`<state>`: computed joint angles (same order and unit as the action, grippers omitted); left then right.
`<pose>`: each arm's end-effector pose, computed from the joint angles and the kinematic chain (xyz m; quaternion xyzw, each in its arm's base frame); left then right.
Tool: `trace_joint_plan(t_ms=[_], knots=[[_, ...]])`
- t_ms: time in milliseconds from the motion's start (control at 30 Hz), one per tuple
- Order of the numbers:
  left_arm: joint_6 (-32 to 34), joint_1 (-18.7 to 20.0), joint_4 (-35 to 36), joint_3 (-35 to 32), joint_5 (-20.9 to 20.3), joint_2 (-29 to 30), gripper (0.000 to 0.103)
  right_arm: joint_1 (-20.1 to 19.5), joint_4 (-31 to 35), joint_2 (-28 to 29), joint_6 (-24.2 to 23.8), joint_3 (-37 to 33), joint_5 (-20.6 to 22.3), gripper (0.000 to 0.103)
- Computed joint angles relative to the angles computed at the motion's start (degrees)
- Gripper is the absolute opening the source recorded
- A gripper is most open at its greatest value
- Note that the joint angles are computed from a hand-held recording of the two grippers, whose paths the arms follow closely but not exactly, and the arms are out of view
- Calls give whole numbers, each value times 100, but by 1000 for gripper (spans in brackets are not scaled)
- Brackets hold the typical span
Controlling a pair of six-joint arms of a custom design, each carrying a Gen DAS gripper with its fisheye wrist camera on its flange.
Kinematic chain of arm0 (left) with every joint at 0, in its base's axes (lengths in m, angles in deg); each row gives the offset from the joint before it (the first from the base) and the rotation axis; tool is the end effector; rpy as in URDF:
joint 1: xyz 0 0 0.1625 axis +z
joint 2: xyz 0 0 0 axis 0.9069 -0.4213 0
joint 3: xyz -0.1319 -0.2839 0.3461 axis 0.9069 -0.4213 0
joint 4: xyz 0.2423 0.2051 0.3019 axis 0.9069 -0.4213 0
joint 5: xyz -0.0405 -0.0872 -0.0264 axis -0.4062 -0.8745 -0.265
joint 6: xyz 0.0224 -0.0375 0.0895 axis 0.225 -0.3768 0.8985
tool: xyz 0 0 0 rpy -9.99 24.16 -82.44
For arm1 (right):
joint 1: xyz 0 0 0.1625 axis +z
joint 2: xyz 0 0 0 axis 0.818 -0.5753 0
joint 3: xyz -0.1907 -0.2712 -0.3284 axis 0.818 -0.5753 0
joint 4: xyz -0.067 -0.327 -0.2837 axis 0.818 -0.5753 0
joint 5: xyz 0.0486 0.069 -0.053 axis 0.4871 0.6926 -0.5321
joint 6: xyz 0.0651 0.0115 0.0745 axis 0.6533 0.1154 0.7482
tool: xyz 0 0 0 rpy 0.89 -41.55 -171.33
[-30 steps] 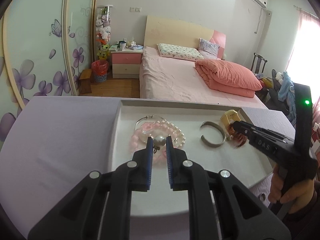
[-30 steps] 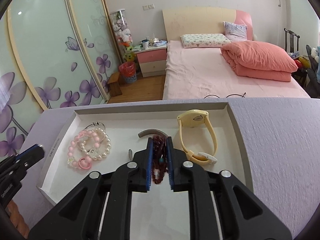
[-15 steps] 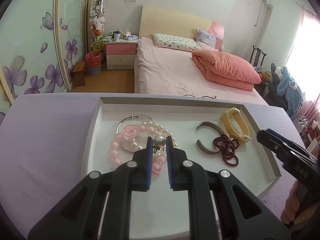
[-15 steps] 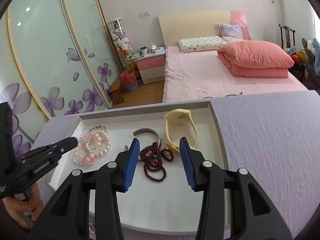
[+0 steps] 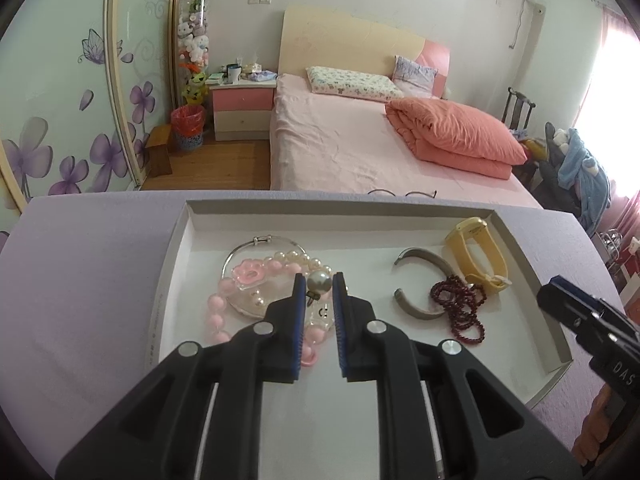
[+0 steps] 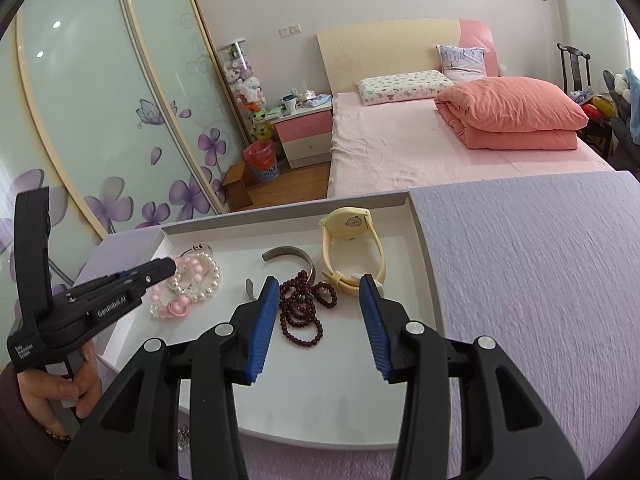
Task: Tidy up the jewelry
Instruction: 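Open the right tool to drop the necklace while the left tool releases the earring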
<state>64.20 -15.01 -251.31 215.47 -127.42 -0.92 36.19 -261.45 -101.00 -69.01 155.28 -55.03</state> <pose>-0.1773 -0.5002 0.0587 0.3224 0.8910 -0.2485 0.2013 0.0942 -0.3329 0.1770 0.0158 -0.8525 0.4488 0.2673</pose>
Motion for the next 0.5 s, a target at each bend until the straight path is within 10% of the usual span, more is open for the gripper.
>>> trace_joint_plan(t_ms=[100,500], knots=[[-39,-41,-196,140,71,-75,52,47,-199,62,-19,80,-39,44],[-181,-265,-603,1307,216,-1245,79,313,-1194,335,136,636,-224,44]])
